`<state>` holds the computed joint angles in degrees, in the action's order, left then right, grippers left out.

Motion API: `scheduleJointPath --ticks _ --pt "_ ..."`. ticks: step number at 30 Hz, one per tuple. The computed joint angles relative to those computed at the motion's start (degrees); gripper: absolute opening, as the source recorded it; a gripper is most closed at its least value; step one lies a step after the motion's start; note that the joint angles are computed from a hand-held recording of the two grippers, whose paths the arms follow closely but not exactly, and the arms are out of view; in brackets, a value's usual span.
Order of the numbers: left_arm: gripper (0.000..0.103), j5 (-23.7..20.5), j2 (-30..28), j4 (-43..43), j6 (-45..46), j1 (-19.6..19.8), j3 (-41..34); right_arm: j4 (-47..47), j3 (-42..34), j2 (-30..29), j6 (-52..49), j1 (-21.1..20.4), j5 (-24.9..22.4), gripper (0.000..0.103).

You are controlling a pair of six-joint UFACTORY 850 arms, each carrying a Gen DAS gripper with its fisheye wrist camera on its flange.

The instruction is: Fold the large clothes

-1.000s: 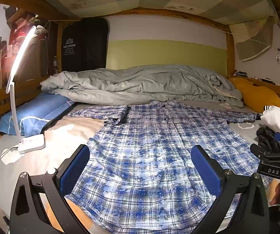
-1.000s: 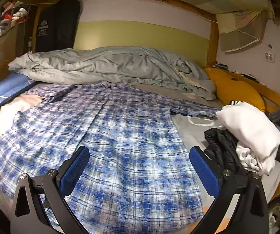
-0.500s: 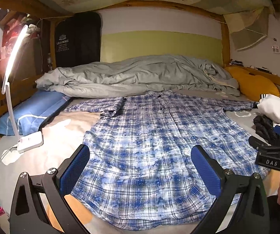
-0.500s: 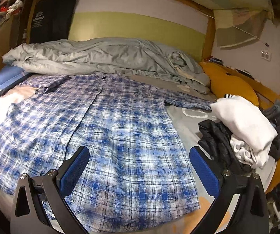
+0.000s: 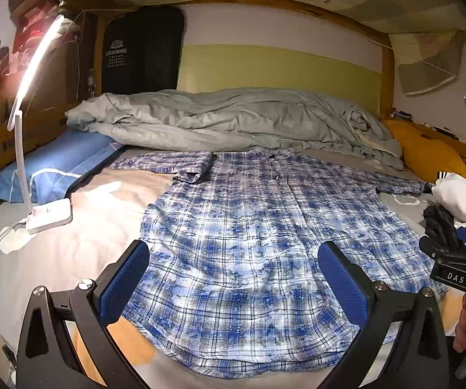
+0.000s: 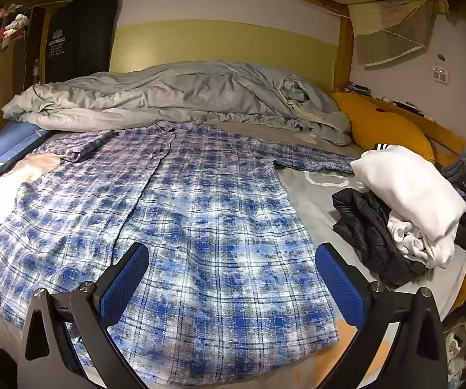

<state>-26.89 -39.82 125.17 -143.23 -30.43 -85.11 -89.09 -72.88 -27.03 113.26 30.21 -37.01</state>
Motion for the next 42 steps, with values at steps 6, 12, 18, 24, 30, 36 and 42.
scheduleJointPath --ticks 6,12,18,24,30,36,42 --pt "0.103 0.1 0.36 1.52 -1.58 0.06 0.59 -0.62 0.88 0.83 2.09 -0.66 2.67 0.103" --pt "0.103 -0.05 0.22 0.94 -0.04 -0.19 0.3 2.62 -0.24 -0.03 -0.41 -0.69 1.88 0.103" --pt "0.103 -0.52 0.07 0.79 0.53 -0.34 0.21 1.27 -1.01 -0.92 -2.5 1.07 -2.66 0.103" --pt "0.103 -0.46 -0.23 -2.32 3.71 -0.51 -0.45 1.63 -0.56 -0.43 -2.53 0.59 0.24 0.103" --pt "0.103 1.58 -0.58 -2.19 3.11 0.01 -1.05 3.3 -0.14 -0.09 -1.95 -0.37 2.77 0.103" --pt "0.103 2.4 -1.16 -6.25 8.18 -0.23 -2.06 6.2 -1.3 -0.95 -5.8 -0.28 2.71 0.103" --pt "0.103 4.16 -1.98 -12.21 12.92 0.24 -3.55 8.17 -1.85 -1.4 -7.92 -0.13 2.31 0.103"
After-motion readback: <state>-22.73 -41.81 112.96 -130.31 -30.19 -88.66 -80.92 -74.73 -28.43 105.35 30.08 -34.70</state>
